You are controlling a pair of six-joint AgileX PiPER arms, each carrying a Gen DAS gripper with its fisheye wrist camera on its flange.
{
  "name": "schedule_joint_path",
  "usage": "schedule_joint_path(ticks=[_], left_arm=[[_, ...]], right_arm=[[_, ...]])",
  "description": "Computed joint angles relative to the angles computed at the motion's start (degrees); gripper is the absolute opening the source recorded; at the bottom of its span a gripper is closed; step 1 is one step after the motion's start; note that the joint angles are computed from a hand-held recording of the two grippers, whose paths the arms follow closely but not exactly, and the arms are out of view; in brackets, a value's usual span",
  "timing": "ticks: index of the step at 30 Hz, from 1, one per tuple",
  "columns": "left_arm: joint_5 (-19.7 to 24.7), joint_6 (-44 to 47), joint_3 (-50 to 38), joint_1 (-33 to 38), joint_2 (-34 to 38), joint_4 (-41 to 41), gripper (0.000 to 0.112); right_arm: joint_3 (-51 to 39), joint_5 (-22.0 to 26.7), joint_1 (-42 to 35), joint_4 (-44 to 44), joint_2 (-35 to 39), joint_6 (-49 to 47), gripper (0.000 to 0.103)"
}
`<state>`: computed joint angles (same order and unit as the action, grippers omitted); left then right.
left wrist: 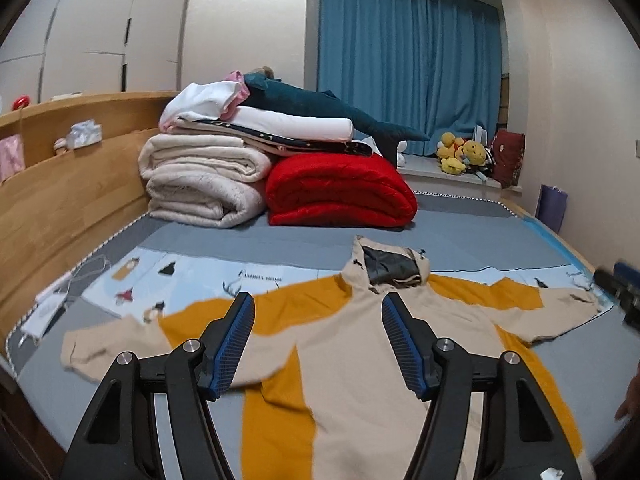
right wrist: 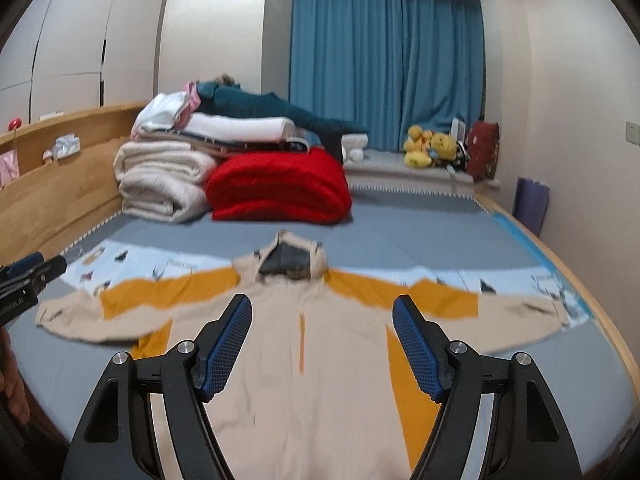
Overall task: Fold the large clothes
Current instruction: 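Move the left tool toward the sleeve cuff nearest it, then grasp the sleeve cuff with the left tool and lift it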
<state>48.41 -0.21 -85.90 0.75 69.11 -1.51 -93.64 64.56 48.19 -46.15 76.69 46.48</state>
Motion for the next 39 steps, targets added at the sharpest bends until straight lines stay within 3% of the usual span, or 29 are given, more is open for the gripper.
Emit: schedule_joint_path(ticks=[5, 8, 12, 17, 20, 25, 26, 31, 33, 35, 39], left_arm=[[-3.5, 12.6, -2.2, 10.2, 9.3, -8.4, 0.041], [-6.4, 19.5, -0.9, 15.0, 13.2, -11.9, 0.031], [-8.2, 27.3, 0.8, 22.8, 20.0, -15.5, 0.023], [-13.5, 37.4, 3.4, 30.5, 24.9, -15.7, 0.023], [-12.8, 38.8, 1.6, 35.5, 29.1, -15.8, 0.023], [-12.3, 39.8, -3.8, 43.3, 36.5, -16.6, 0.023], [-12.2, 40.8, -4.7, 44.7, 37.9, -17.2, 0.023], [-10.1, 41.8, -9.4, 49.9, 44.6, -18.1, 0.029], [-9.3, 38.4, -11.6, 51.5, 47.2, -15.9, 0.043], [-7.7, 34.8, -14.9, 52.8, 50.2, -14.0, 0.049], [-2.5, 31.4, -21.8, 54.9, 55.1, -15.3, 0.051]], right_arm=[[-10.2, -7.5, -10.0, 9.1, 9.4, -10.2, 0.073], [-17.2, -9.3, -15.5, 17.3, 15.6, -18.6, 0.073], [-11.4, -16.3, -19.0, 20.0, 16.4, -19.8, 0.073], [-12.1, -15.6, -24.3, 30.6, 20.7, -23.4, 0.073], [-12.7, -16.9, -25.0, 30.5, 21.7, -25.3, 0.070], [-15.9, -17.5, -26.0, 33.4, 24.3, -28.7, 0.037], [-17.1, -17.0, -26.4, 34.4, 25.3, -29.4, 0.035], [-20.3, -14.6, -26.5, 34.8, 28.5, -30.2, 0.034], [-21.2, -13.3, -26.8, 36.1, 29.7, -31.1, 0.034], [-21.1, -13.0, -27.0, 37.0, 30.4, -31.6, 0.034], [-20.6, -13.0, -26.6, 36.4, 31.4, -32.0, 0.034]])
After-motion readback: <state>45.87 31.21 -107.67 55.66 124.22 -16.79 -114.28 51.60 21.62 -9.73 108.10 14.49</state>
